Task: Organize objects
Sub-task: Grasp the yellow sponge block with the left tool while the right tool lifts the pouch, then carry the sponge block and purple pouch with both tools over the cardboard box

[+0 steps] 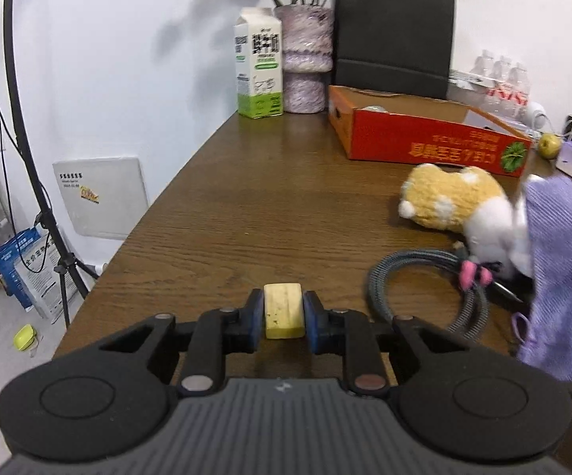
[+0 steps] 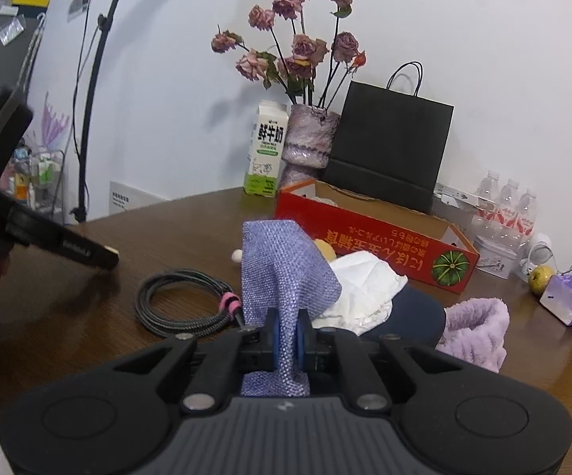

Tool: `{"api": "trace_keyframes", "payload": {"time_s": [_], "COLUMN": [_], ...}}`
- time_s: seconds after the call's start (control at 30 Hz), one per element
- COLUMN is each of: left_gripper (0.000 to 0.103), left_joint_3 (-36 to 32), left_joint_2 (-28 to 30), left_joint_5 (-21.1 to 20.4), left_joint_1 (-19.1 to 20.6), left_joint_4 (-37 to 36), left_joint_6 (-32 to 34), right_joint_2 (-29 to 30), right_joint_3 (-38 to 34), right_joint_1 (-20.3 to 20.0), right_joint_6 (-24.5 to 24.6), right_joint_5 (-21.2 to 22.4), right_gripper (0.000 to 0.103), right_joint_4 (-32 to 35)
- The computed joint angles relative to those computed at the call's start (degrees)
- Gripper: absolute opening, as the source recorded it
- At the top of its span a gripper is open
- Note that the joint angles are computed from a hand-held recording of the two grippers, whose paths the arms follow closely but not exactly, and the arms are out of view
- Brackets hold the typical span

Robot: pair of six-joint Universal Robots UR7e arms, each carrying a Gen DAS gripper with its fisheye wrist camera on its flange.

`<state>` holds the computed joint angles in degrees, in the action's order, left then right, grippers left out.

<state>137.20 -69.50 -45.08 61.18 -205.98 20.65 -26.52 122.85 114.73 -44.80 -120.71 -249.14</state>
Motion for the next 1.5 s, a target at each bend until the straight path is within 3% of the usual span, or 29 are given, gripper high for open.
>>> {"api": "trace_keyframes", "payload": {"time_s": [0.6,1.0,1.5], "left_gripper": [0.022,0.022,0.022], "left_joint_3": [6.81,7.04,0.04], "left_joint_2": [-0.17,1.88,6.63], "left_joint_5": [2.07,4.55,3.71], "left_joint_1": [-9.17,-14.63,-15.03], "left_joint_4": [-3.99,-6.06,-7.23], "left_joint_6": [-2.38,-4.08,-2.66], "right_joint_2": [-2.52,-6.13,-12.34], "right_joint_3": [4.92,7.75,6.21], "right_joint_1": [-0.01,-1.77,-5.96], "right_joint_6": [3.01,4.72,8.03], "right_joint_5": [3.98,8.02,14.87], "right_gripper": [0.007,0.007,0.007], "right_joint_4": [-4.39,-4.88,2.21]}}
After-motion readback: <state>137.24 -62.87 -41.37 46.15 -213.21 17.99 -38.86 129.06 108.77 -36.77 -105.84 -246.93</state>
